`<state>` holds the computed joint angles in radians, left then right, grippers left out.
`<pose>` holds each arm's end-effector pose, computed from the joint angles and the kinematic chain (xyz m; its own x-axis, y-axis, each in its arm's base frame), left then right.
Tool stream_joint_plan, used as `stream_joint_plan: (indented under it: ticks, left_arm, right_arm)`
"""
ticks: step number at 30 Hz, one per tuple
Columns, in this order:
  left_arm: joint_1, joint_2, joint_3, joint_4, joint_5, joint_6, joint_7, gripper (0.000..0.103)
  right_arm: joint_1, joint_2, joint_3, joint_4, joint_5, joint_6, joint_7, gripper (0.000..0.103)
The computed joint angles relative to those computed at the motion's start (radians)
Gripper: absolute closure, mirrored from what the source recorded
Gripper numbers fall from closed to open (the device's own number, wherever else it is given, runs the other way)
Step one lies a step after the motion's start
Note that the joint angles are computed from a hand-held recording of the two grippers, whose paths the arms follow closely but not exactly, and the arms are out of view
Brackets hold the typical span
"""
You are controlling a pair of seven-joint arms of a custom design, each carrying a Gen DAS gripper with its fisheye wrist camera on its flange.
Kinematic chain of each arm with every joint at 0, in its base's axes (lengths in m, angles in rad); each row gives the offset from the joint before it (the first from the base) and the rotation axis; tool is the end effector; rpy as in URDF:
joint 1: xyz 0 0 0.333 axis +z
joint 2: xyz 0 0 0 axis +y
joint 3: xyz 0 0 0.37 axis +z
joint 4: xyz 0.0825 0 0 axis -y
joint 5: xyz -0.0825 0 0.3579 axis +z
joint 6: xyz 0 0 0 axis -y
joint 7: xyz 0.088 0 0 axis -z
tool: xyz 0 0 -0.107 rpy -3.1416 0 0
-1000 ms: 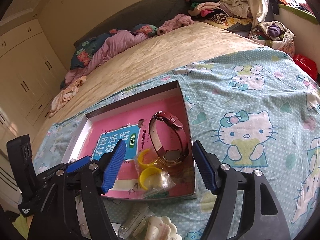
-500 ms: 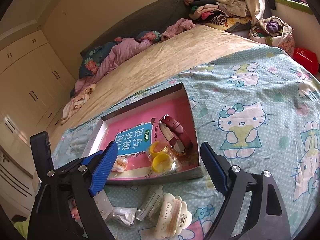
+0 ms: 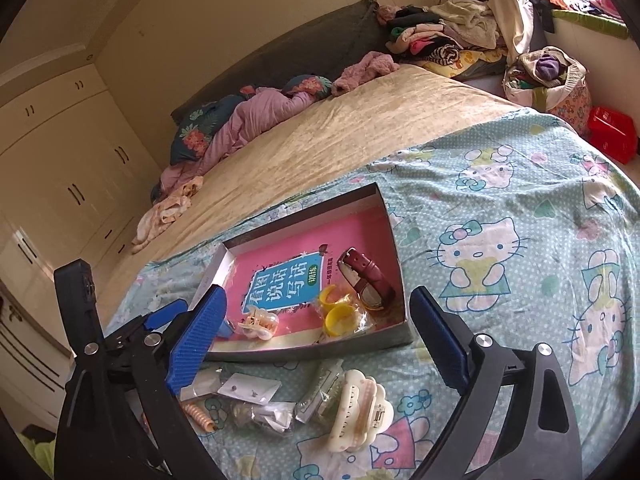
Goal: Organize jewelry
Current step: 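Withdraw both open tools from the tray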
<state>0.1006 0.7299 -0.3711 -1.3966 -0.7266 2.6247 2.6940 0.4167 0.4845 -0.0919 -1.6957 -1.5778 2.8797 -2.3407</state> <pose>0.7721 -0.1086 0.3993 -0.6756 -0.7178 0.1682 -0.5676 0.3609 -0.7400 0.6307 0.2841 0.4109 -0.2948 -0.8412 -0.4533 -0.4506 0.5407 -0.7104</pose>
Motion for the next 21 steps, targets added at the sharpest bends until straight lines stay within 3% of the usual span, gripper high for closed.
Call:
stream_joint_plan:
  ticks: [10, 21]
  left_arm:
    - [0.057, -0.077, -0.030, -0.073, -0.108, -0.008, 0.082, 0.010]
    - [0.079, -0.144, 0.002, -0.134, -0.217, -0.028, 0.160, 0.010]
  right_arm:
    - [0.021, -0.053, 0.023, -0.028, -0.030, -0.060, -0.014, 0.007]
    - [0.030, -0.106, 0.060, -0.071, -0.048, -0.113, -0.033, 0.007]
